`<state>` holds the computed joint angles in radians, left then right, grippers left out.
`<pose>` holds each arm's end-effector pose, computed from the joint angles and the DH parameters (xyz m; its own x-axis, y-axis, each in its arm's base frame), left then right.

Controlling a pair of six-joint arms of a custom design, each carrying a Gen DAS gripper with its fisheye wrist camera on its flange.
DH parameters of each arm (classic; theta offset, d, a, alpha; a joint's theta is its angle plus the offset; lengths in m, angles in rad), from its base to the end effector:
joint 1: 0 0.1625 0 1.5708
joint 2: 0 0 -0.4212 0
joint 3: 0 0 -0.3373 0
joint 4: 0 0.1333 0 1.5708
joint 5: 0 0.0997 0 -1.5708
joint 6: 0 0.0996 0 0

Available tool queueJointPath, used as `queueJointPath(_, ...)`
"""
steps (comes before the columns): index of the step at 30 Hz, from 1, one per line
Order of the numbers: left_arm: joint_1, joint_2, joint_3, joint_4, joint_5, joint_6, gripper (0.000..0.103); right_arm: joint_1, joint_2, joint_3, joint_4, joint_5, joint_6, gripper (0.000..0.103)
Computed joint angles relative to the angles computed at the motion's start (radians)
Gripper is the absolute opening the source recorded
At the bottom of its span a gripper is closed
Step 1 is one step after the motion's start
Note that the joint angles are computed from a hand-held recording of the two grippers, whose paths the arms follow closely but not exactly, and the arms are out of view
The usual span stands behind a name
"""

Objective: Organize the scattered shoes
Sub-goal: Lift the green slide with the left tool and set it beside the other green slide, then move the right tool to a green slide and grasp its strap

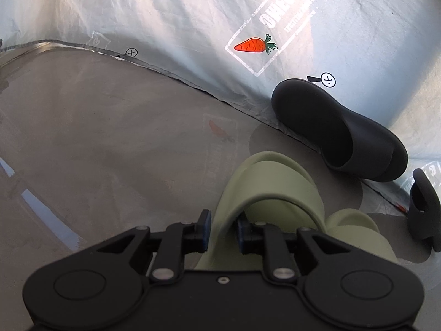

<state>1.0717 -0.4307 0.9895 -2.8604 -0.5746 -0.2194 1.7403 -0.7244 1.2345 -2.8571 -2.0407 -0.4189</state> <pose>-0.1825 -0.7879 0.1858 -0.8051 -0.3685 -0.4648 0.1856 0.5877 -0.7875 0.2123 -0.7176 0.2834 -0.8028 -0.1379 0.5801 -0.4892 0.7085 -0.5086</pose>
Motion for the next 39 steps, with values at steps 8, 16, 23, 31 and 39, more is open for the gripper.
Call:
queueJointPath(8,-0.055,-0.158,0.262,-0.091,0.005,-0.1,0.033,0.03,0.184,-0.338,0.423,0.02,-0.075,0.092)
queueJointPath(16,-0.109,-0.287,0.467,0.005,0.054,-0.245,0.037,0.058,0.334,-0.555,0.71,-0.045,-0.052,0.095)
queueJointPath(23,-0.109,-0.287,0.487,0.01,0.004,-0.252,0.037,0.034,0.363,-0.655,0.795,-0.077,0.013,0.095)
queueJointPath(31,-0.119,-0.267,0.466,-0.032,-0.029,-0.17,0.037,-0.006,0.329,-0.628,0.711,-0.143,0.009,0.094)
queueJointPath(39,-0.129,-0.289,0.491,-0.036,-0.044,-0.188,0.037,-0.05,0.382,-0.762,0.674,-0.192,-0.051,0.097)
